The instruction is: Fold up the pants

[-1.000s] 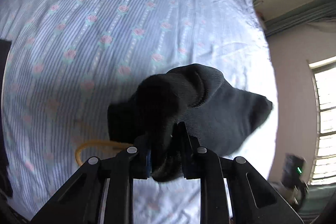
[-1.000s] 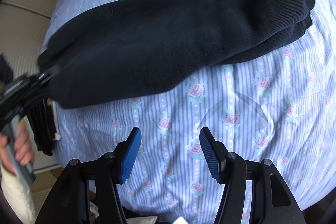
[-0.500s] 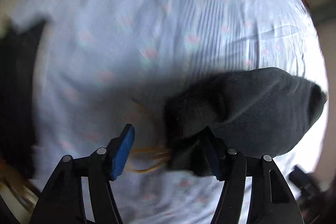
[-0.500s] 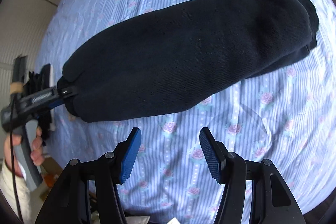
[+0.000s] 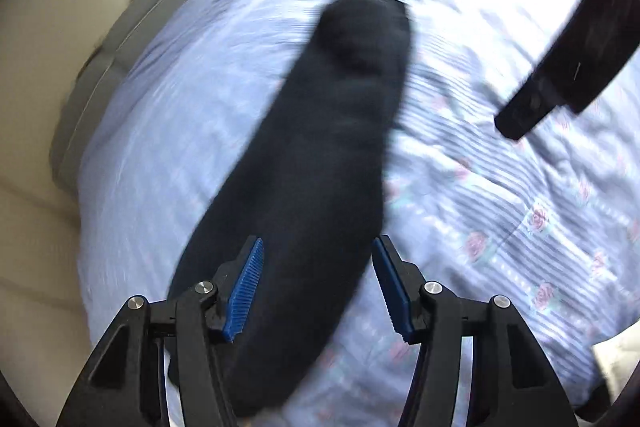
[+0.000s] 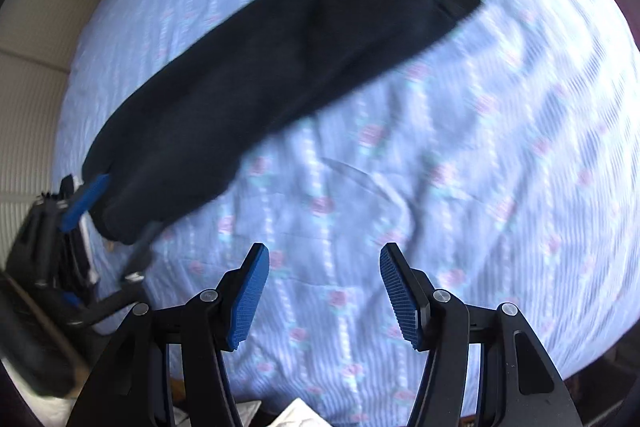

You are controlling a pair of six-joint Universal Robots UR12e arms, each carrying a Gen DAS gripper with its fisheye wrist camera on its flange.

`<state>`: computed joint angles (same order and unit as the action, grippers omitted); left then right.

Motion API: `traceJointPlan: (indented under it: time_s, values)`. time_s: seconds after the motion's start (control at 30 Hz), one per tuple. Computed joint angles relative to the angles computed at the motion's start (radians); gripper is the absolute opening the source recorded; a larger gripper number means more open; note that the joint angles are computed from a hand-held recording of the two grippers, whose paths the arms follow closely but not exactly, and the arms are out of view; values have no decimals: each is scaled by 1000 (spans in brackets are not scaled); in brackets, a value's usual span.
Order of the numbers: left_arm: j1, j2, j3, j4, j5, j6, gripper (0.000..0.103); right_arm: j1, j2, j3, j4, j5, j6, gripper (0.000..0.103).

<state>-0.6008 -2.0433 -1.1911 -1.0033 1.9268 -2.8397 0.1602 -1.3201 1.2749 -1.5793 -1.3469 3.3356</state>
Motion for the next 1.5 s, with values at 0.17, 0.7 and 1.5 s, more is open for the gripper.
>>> traceJointPlan:
  time_s: [0.17,0.7,1.5]
  values:
    - [-22,-63,35,2,79,95,52,-29,-42,65,18,-22,40,60]
    - [194,-101,240,-329,-524,-484,19,-36,5,29,-142,183,-142,60]
    - [227,-25,169,-278,-477,-499,66,87,356,-420,235,217,-737,59]
